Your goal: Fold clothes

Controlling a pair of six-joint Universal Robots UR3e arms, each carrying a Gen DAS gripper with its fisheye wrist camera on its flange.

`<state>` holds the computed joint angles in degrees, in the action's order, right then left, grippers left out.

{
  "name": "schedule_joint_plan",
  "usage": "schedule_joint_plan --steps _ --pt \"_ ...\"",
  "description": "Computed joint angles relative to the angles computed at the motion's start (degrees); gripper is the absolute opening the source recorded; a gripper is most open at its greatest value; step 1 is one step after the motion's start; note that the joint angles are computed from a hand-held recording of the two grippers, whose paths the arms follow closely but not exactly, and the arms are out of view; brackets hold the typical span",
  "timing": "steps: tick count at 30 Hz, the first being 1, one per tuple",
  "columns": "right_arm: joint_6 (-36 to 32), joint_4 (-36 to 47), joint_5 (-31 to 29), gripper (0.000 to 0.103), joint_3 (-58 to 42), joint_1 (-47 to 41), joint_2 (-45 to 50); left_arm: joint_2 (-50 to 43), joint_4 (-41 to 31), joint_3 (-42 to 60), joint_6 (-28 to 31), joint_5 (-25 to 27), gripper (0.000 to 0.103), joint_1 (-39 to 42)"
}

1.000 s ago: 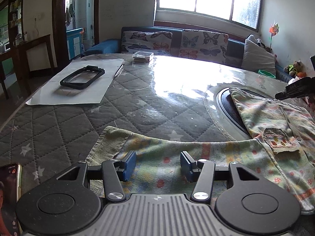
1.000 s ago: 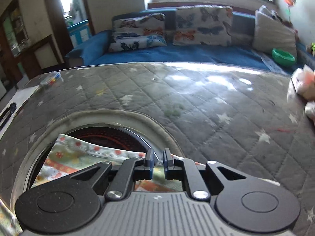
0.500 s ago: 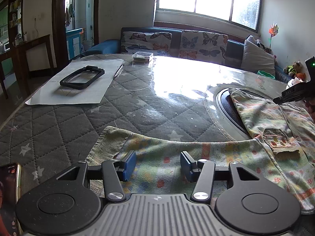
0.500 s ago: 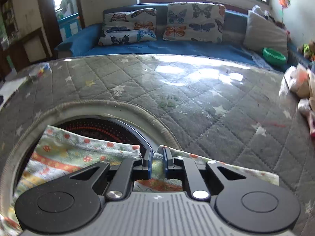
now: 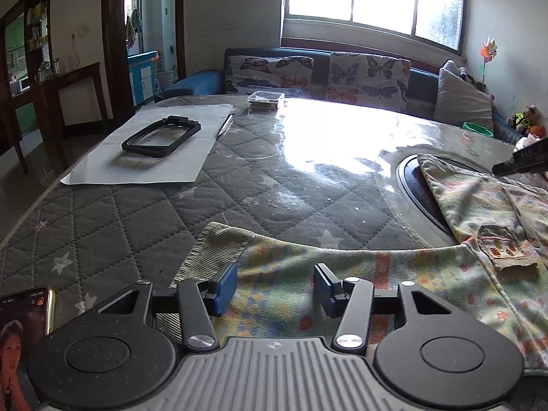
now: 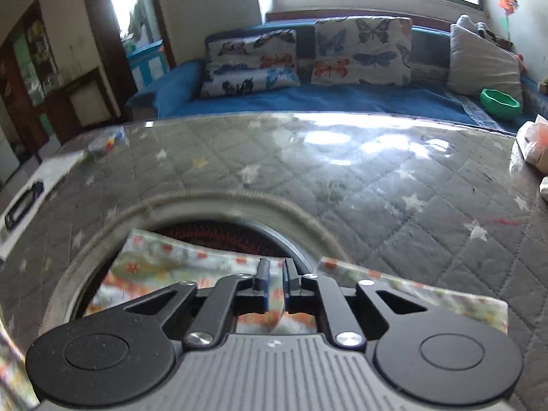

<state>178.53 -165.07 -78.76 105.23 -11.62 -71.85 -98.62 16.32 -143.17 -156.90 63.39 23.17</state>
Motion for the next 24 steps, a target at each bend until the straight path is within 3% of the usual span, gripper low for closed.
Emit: schedule_joint_plan --steps 2,5,8,11,17,24 --pt "-1.09 0.89 -0.47 0.034 1.22 0.24 -1.25 0.30 -0.58 0.18 -0.46 0.15 0.053 0.03" --pt "-4.87 1.49 -0.27 0.038 4.93 0.68 -4.99 2.45 -0.99 -1.04 -1.02 -0.59 0.053 0.87" --pt "-9.50 3.02 2.64 0.052 10.20 0.95 -11.23 7.16 -3.49 -3.62 0.22 -3.10 0.053 2.72" --pt "-14.34 6.01 6.30 0.054 15.35 1.66 -18.04 9.15 -0.51 -6.37 0.94 -1.62 0.054 2.01" --pt "-23.62 13.76 14.23 0.056 23.58 6.22 -31.51 6.32 6.22 -6.85 -3.87 5.81 0.057 1.28" --pt "-27.98 20.62 16.87 0.056 26.83 12.84 -39.20 3.38 5.02 -4.39 -7.58 9.46 0.058 2.47"
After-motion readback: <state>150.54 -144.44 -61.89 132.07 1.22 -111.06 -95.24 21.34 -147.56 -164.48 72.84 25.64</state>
